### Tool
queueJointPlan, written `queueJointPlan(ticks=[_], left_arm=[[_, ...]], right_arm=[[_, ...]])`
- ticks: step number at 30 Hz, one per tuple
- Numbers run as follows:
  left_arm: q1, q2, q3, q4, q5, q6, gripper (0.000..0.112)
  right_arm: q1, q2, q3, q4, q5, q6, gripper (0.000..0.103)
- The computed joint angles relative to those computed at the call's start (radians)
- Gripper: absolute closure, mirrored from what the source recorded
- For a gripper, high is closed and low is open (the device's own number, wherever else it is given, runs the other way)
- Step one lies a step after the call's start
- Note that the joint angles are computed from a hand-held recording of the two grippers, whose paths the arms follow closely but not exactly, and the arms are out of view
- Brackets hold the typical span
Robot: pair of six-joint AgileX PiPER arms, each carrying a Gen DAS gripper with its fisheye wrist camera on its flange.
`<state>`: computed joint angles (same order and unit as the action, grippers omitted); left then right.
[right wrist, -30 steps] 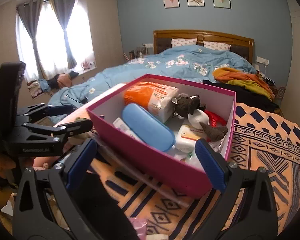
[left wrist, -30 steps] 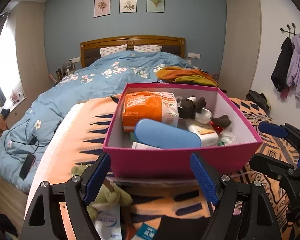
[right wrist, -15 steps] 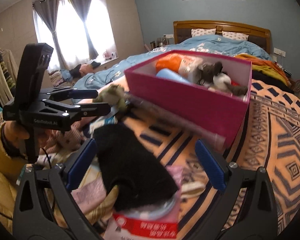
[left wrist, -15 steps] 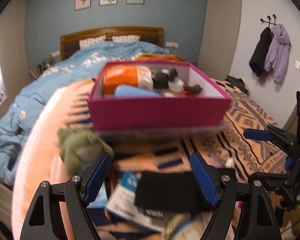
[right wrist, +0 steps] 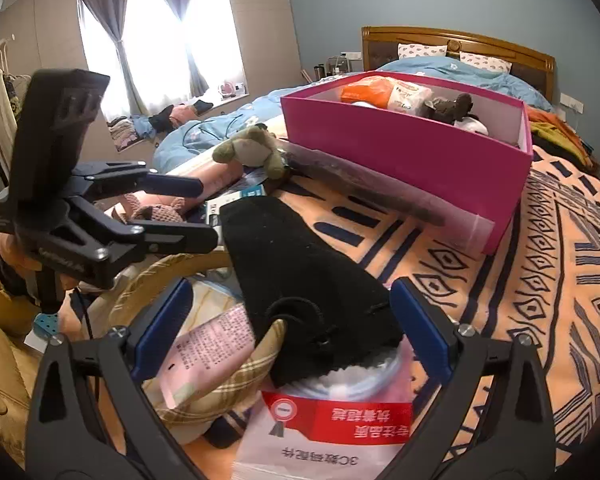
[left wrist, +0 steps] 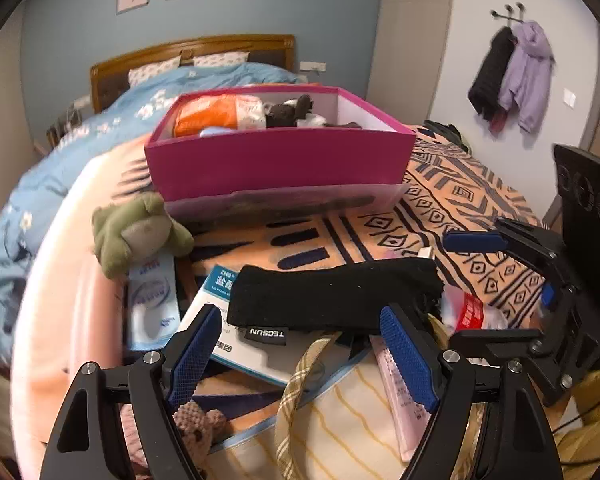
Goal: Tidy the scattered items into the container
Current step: 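Withdraw the left gripper from the box back to the scattered items, then move the left gripper onto the black TECSUN strap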
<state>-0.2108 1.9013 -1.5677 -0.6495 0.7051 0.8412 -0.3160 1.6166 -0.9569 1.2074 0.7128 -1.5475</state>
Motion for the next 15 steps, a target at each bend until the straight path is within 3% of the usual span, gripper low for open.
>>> queueJointPlan(ticks=[3, 9, 15], left_arm=[[-0.004, -0.016, 0.023, -0.014, -0.019, 0.051, 0.029], [-0.039, 0.045, -0.018, 0.115, -0.013, -0.022, 0.029], [-0.031, 0.072, -0.05, 0.14, 0.012, -0.057, 0.029]], right_arm=[[0.011, 0.002, 0.004, -0.008, -0.008, 0.004, 0.004], [0.039, 0.019, 0.009, -0.037, -0.048, 0.02, 0.004], [0.059, 0.04, 0.0, -0.048, -0.094, 0.036, 0.005]])
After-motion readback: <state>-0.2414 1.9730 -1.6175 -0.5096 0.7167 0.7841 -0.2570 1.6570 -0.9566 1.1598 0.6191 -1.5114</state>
